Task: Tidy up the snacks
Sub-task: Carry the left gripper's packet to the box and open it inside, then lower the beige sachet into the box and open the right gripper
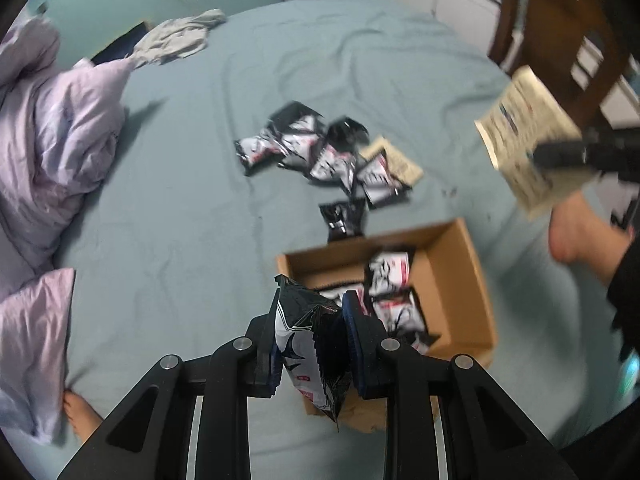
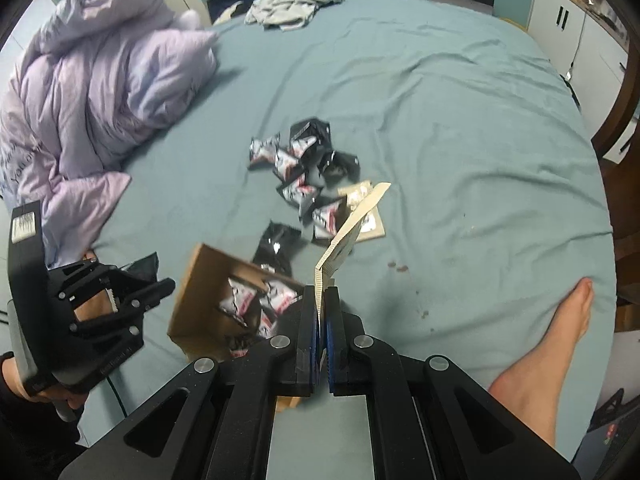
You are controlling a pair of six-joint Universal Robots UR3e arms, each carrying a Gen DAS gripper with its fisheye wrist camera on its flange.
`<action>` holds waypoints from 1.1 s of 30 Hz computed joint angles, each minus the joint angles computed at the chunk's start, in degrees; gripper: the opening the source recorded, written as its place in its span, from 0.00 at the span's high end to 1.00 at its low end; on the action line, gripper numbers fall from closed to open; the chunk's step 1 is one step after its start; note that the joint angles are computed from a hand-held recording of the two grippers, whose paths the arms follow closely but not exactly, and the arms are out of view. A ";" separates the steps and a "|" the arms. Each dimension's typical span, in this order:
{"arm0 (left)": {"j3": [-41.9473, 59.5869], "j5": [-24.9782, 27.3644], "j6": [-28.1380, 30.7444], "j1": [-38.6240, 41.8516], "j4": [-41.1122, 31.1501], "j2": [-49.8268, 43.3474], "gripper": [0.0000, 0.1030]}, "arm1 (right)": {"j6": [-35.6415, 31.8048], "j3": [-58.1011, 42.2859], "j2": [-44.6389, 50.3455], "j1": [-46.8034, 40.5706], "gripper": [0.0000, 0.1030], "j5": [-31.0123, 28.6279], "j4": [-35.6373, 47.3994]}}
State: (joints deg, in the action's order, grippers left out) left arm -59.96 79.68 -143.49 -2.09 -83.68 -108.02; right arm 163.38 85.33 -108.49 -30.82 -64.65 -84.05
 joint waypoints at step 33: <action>-3.71 3.70 3.75 -1.58 2.15 -1.40 0.25 | 2.15 1.43 6.71 9.69 0.99 -4.20 -8.02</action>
State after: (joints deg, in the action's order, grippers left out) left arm -63.68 83.38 -139.74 -3.67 -81.53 -109.42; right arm 165.53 86.77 -101.78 -21.13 -68.85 -92.07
